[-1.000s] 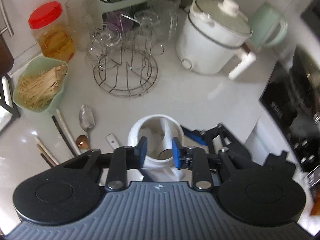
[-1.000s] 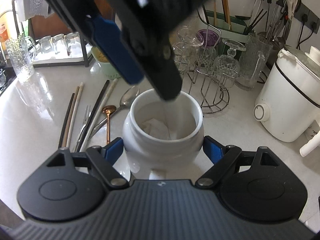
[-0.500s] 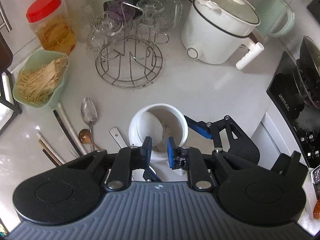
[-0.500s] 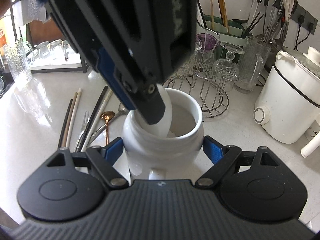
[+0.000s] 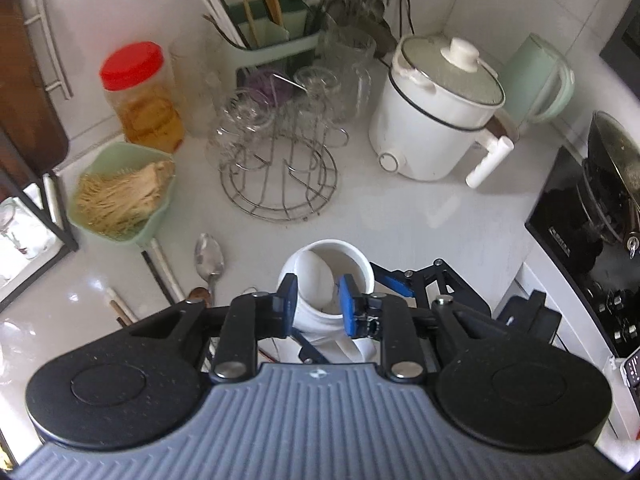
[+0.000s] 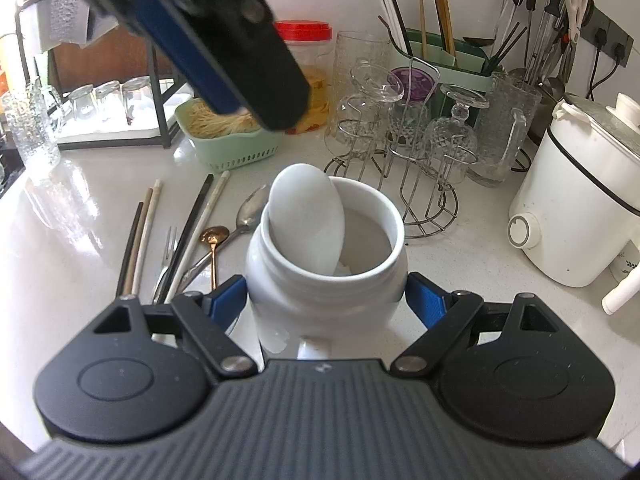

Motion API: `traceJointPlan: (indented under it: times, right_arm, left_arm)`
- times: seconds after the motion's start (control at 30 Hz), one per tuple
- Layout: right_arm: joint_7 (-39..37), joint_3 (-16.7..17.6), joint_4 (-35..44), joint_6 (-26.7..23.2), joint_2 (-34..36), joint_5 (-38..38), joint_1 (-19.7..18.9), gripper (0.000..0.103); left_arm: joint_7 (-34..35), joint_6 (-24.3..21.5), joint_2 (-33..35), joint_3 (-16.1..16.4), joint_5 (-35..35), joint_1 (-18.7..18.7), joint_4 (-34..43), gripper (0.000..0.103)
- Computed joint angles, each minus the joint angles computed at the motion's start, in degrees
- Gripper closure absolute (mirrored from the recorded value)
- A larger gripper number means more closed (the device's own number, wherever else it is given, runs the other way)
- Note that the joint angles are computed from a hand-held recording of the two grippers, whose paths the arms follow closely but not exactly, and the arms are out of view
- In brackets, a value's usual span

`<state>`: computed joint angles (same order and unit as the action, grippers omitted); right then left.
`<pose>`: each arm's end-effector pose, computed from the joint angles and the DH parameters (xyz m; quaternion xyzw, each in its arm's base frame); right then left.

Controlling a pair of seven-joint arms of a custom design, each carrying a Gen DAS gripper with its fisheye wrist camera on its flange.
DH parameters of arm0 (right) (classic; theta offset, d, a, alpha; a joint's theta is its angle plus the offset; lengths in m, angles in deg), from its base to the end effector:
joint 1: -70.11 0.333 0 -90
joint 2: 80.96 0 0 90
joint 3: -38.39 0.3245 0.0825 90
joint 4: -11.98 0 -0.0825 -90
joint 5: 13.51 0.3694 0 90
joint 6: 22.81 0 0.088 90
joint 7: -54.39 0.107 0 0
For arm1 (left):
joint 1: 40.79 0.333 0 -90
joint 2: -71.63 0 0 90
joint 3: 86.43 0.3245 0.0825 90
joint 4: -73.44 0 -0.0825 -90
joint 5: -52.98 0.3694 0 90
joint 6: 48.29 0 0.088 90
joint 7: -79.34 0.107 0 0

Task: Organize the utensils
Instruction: 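Lower the white spoon into the mug and open the left gripper, then move the left tool back to the chopsticks and grasp a black chopstick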

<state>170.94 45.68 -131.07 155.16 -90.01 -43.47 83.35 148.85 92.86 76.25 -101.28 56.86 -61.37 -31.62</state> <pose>0.4375 0.2103 0.4437 -0.7765 0.5054 -0.2375 0.2919 0.5035 -0.3520 0.5594 -0.5729 0.7728 -0.2553 0.0969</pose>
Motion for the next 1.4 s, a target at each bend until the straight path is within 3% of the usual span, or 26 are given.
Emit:
traceJointPlan:
  times: [0.17,0.27,0.73,0.93,1.13,1.4]
  right_arm:
    - [-3.60,-1.93,-0.01,0.07,0.18,3.46,2.20,0.015]
    - [-5.99,-2.74,-0.10,0.19,0.24,5.79,3.20,0.015]
    - [-9.00,-2.38,-0.38,0.72,0.25,9.37,3.28,0.015]
    - [-13.63,-5.31,-0.67,0.68,0.15,14.47,6.67,0.015]
    - [-16.89,-6.04,-0.80,0.78,0.17,17.72,7.82,0.015]
    - [-23.91,-8.39,-0.42,-0.51,0.07,24.58,11.05,0.015]
  left_arm:
    - [-4.65,3.87,-4.18,0.10,2.56,0.57,-5.63,0.058]
    - [-8.06,5.47,-6.32,-0.26,4.80,1.41,-8.54,0.054]
    - [-21.79,12.36,-12.28,-2.99,12.10,6.44,-19.75,0.053]
    - [-28.20,15.05,-12.81,-3.78,15.17,7.97,-23.28,0.053]
    - [-36.78,16.87,-13.68,-4.77,19.19,9.85,-27.07,0.053]
    - [-42.17,18.58,-14.16,-4.81,19.65,11.24,-31.00,0.053]
